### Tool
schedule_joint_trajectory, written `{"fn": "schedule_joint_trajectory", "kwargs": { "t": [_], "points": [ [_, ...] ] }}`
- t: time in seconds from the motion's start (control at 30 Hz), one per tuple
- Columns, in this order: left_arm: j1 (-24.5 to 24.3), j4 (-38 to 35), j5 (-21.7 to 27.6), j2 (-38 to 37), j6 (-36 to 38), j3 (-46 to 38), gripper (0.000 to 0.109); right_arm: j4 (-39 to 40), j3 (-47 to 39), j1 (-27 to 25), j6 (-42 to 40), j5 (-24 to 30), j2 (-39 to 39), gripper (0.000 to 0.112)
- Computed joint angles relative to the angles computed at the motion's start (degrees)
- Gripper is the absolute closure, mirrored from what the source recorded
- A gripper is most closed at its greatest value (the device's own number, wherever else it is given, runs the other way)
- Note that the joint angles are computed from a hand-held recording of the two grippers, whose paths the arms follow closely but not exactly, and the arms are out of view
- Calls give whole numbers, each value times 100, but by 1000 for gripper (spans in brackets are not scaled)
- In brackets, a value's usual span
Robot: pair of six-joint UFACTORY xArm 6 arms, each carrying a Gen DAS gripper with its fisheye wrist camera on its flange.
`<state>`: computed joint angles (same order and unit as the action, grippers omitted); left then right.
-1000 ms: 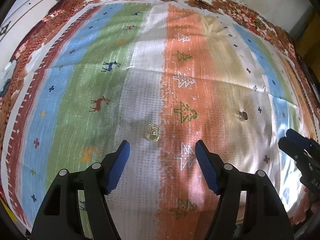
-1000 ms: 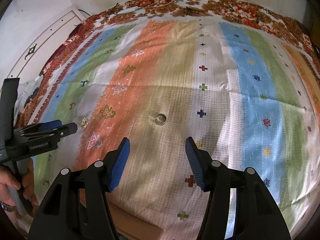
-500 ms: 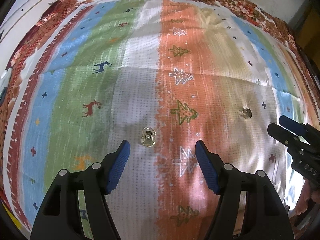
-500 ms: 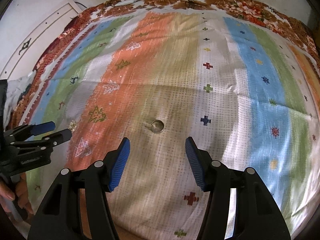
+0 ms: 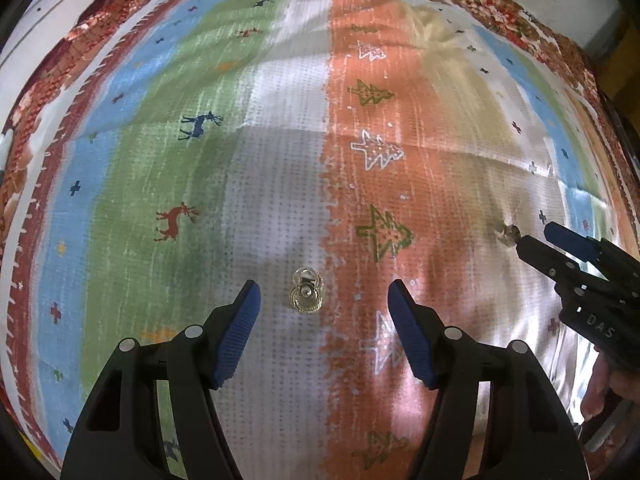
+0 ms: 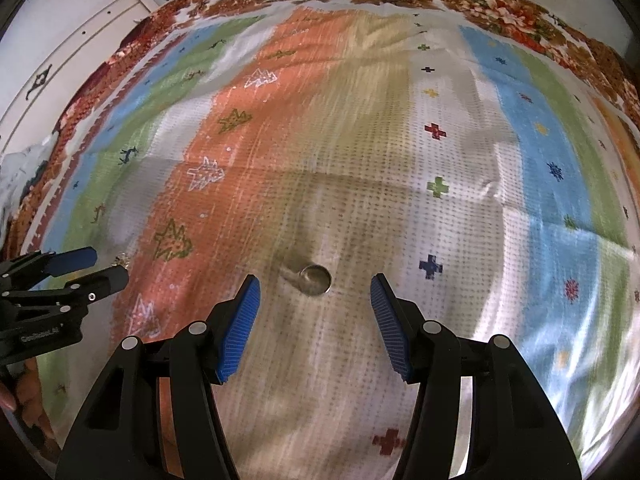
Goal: Organize jewelry
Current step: 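Grasp the gold charm with left tool while right tool grasps the glass ring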
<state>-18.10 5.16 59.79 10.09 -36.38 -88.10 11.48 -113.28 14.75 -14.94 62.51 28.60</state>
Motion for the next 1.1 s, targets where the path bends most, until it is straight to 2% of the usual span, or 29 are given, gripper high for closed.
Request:
{"fn": "schedule_joint_trajectory", "kwargs": {
  "t": [0.13,0.53,0.73,0.8,0.87,0.97,1.03,1.1],
  "points": [
    [49,-146,-15,49,85,4,52,-56,-298,33,-6,111,230,55],
    [103,-173,55,211,154,-88,60,-214,-883,105,-83,354,693,55],
    [127,-125,139,262,218,-164,73,-259,-923,118,-121,391,748,55],
    [148,-138,143,257,211,-160,78,-306,-969,126,-122,441,771,60],
    [156,-156,131,246,223,-140,84,-441,-963,124,-54,411,774,73],
    [122,-128,141,221,283,-106,87,-427,-941,67,38,383,773,87],
    [104,-118,151,247,305,-133,90,-438,-916,51,45,363,764,92],
    [98,-130,156,284,324,-176,92,-427,-867,47,13,349,732,92]
  ]
}}
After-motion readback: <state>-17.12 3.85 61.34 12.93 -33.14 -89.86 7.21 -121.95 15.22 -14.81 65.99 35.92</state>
